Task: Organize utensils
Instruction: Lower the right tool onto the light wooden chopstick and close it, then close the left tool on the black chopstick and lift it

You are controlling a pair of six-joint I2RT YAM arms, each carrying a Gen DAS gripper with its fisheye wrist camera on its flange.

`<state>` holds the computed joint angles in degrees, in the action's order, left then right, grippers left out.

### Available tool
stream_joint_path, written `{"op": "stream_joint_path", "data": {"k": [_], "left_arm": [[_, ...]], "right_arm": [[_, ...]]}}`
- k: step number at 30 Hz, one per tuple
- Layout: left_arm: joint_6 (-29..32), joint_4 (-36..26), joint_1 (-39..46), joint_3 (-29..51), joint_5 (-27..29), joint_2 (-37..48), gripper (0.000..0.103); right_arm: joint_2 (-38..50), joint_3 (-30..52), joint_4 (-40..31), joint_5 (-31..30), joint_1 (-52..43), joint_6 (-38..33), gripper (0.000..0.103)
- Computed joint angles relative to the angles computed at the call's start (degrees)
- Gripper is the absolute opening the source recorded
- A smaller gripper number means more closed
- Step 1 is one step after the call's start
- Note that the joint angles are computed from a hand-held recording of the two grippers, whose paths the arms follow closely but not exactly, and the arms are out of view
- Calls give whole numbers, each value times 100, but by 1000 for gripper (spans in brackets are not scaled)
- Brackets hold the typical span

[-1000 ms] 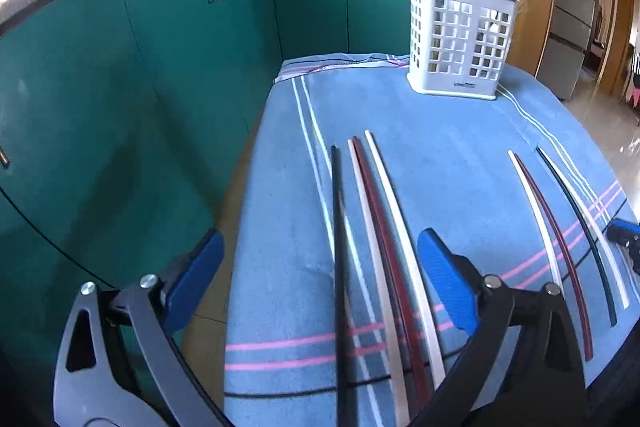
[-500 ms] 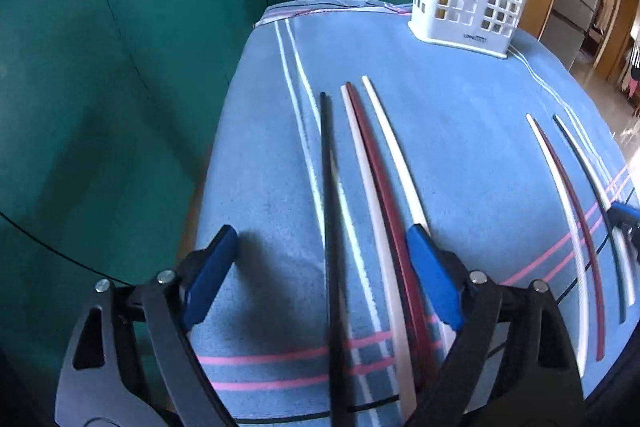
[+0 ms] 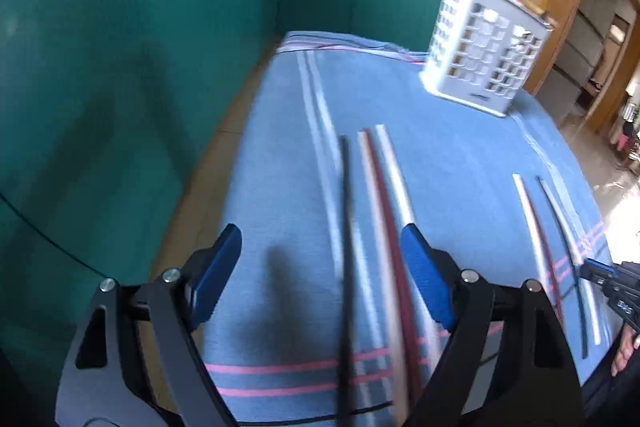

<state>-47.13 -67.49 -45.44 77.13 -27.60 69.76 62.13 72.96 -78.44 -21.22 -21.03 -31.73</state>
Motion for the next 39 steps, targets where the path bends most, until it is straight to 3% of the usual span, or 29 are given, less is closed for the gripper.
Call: {"op": "stream_joint_path", "data": {"k": [11, 13, 17, 19, 21, 24, 29, 33, 35, 37, 39], "left_arm": [[310, -267, -25, 129, -9, 328, 74], [278, -360, 13, 151, -3, 362, 60], [378, -257, 85, 98, 113, 326, 50], [432, -242, 44, 123, 109, 349, 34], [542, -332, -85, 272, 52, 506, 6], [559, -368, -238, 355, -141, 656, 5], [372, -93, -438, 400, -482, 218, 5], [700, 804, -651, 459, -516, -288, 5], [1107, 1382, -573, 720, -434, -257, 5], [1454, 1975, -200, 1171, 39, -42, 5], [1727, 2429, 199, 1787, 389, 384, 5]], "right_arm": [[-129, 56, -198, -323, -396, -191, 6], [-144, 83, -284, -413, -478, -268, 6], [-180, 103, -380, -493, -601, -369, 6], [-165, 139, -425, -537, -649, -390, 6], [-146, 184, -453, -567, -693, -415, 6], [-84, 284, -493, -665, -779, -427, 6], [158, 693, -769, -1236, -1199, -533, 6], [502, 1356, -1082, -2130, -1622, -573, 6], [770, 1976, -938, -2696, -1661, -109, 6], [971, 2457, -482, -3077, -1503, 576, 6], [1122, 2763, 691, -3355, -1121, 1766, 6]]}}
